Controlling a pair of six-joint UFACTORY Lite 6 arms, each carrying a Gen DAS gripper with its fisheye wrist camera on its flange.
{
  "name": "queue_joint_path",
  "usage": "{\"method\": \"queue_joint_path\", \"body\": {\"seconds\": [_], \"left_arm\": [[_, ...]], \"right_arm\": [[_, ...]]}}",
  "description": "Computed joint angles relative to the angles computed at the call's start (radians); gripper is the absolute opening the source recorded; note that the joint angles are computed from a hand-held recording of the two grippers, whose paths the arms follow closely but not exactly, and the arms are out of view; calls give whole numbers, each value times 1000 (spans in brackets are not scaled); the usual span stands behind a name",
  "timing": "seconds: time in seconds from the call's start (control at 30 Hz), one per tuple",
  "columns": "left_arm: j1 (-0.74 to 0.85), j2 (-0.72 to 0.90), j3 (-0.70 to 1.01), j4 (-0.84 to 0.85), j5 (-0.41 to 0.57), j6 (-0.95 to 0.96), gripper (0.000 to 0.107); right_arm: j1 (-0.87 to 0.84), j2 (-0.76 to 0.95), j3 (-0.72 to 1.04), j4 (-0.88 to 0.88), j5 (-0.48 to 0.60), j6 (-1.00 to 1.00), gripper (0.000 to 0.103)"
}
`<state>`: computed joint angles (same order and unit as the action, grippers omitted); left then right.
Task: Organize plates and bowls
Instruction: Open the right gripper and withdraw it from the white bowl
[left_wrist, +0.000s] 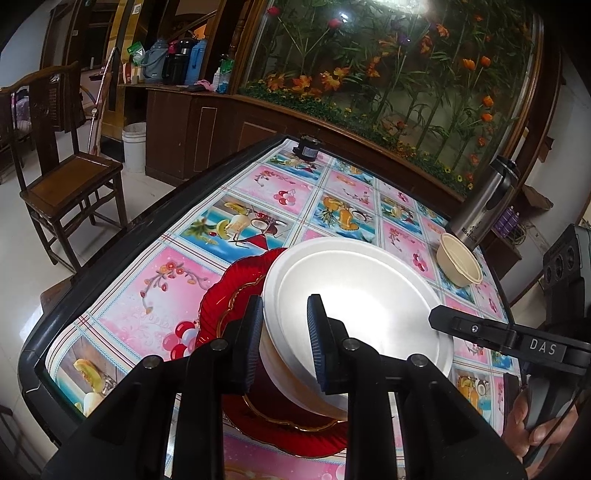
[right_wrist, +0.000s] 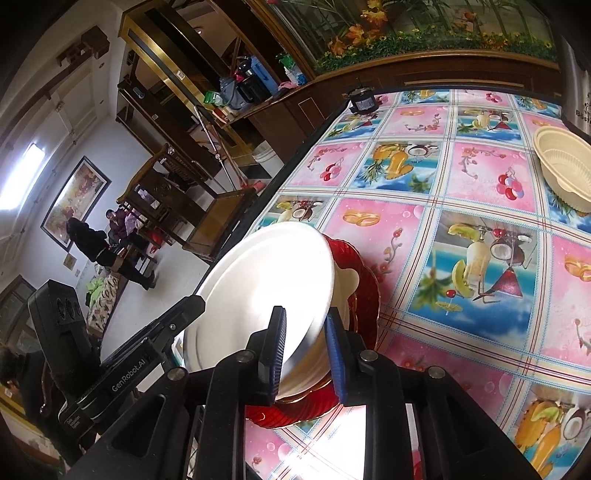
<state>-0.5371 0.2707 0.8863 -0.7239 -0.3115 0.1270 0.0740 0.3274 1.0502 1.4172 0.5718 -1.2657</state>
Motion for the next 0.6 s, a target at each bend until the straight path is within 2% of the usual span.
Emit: {"method": "queue_joint_path", "body": {"seconds": [0.1,0.27,0.4,0.53,0.6], "left_arm": [[-33,-14,-3,-127,-35,125,22],[-147,-24,15,-388,-165,399,22],[-232,11,63,-495,-252,529,23],[-308,66,117,-553,-325,611,41],[-337,92,148,-572,-342,646,41]], "right_arm": [[-8,-11,-12,9,7,-10,25],[-51,-83,-79,65,16,-84,29],[-103,-140,-147,121,29,-158,31],[-175,-177,-201,135,68,-199,31],[-208,-190,-223,140,80,-217,31]]}}
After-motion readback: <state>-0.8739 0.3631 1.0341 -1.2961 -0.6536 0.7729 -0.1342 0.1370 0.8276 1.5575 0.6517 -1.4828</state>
